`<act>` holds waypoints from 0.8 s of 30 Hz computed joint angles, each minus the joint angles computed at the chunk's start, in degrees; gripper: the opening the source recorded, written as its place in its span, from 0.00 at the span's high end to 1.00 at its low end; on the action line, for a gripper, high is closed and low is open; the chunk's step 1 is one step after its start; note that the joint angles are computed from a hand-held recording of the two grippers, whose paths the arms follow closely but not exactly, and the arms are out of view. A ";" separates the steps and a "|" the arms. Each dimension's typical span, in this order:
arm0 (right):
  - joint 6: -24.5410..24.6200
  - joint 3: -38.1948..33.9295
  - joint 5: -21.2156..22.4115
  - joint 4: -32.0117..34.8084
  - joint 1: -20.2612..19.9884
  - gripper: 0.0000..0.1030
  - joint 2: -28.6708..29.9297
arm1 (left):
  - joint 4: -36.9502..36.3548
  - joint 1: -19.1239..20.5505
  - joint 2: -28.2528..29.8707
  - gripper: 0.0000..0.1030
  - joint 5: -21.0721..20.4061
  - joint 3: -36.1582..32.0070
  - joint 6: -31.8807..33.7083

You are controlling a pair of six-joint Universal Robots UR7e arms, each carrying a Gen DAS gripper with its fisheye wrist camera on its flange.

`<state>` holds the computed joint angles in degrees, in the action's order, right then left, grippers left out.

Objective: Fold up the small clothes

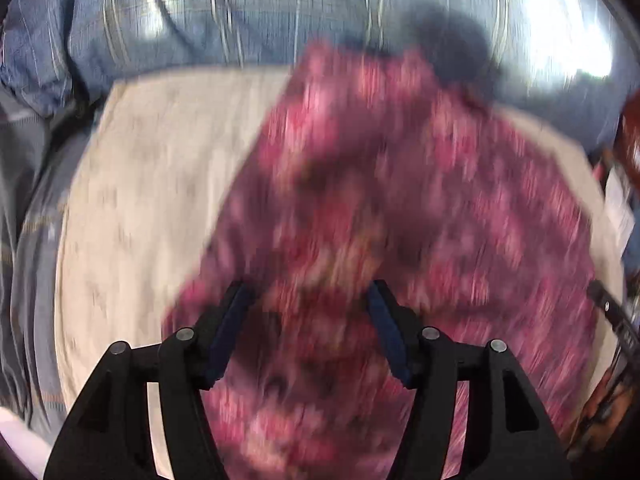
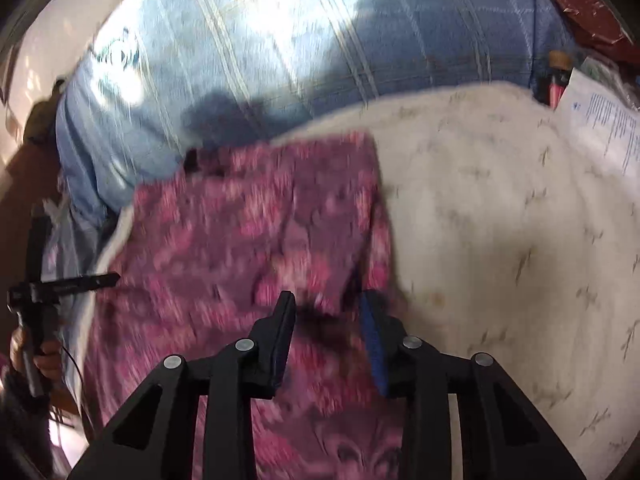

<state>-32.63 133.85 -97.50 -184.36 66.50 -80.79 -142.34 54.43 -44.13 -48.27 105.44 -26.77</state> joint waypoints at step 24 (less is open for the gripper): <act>-25.76 24.09 10.83 39.35 -30.49 0.56 -44.60 | 2.41 -1.95 -27.41 0.29 -19.58 33.80 -12.55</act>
